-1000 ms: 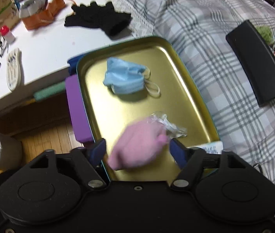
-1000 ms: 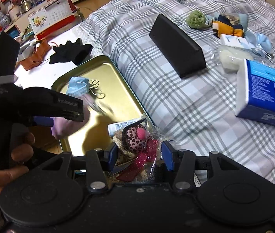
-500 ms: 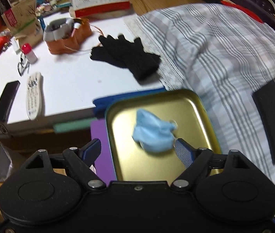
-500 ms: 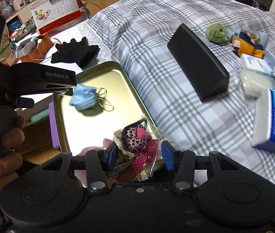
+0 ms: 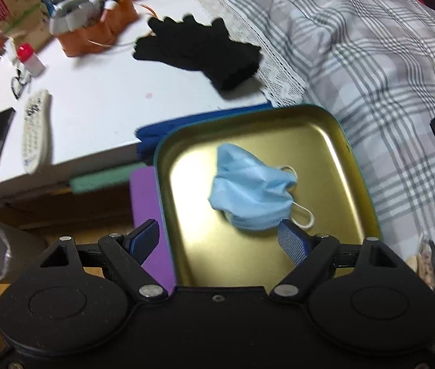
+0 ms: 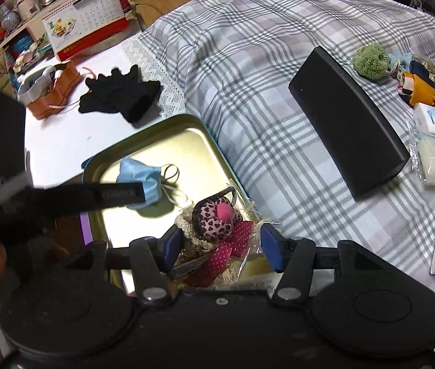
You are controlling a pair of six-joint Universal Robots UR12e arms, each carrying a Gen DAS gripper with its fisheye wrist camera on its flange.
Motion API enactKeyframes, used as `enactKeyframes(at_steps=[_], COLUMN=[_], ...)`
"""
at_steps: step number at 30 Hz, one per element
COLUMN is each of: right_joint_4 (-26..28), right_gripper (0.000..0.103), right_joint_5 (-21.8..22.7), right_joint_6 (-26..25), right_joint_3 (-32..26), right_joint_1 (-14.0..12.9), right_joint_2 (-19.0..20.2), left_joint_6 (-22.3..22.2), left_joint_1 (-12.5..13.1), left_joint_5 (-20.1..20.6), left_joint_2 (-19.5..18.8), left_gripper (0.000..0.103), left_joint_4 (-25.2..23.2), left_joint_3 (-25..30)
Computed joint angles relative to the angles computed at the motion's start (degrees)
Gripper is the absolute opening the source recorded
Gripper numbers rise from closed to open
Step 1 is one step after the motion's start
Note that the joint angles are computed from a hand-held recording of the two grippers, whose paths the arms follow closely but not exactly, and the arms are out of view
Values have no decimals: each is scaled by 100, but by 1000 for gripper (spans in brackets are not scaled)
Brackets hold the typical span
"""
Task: Organize soft objects
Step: 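Carry the bagged plush keychain into the tray and open the right tool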
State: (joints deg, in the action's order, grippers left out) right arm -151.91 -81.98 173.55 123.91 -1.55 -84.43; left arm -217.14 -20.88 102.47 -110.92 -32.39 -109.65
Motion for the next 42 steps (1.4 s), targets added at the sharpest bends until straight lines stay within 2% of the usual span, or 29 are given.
enactKeyframes(at_steps=[4,10,16,23,33,42], right_joint_4=[49,-36,-212,-106,-20,0], right_gripper=[58,62,63,62,62,62], right_joint_5=[95,238,-59,-311,-463,-667], right_joint_6=[-1,24,-24,-77,-109,-157], right_joint_3=[8,38,73,79,105,136], right_joint_1=[-70,-117,-41,13,37,51], right_joint_2=[11,21,2,16,2,-9], left_joint_6=[3,-79,-113,-96,-34,76], left_joint_1=[-50,-8,49,52,60,65], left_joint_5=[66,-82,-293,-369,-459,-696], left_joint_2=[-35,-45,-33,-30,-1,23], left_gripper=[81,81,81,81,81,81], left_joint_4=[-62,-124,-97,-73,24,111], left_joint_3=[38,50,26,14,-32,-83])
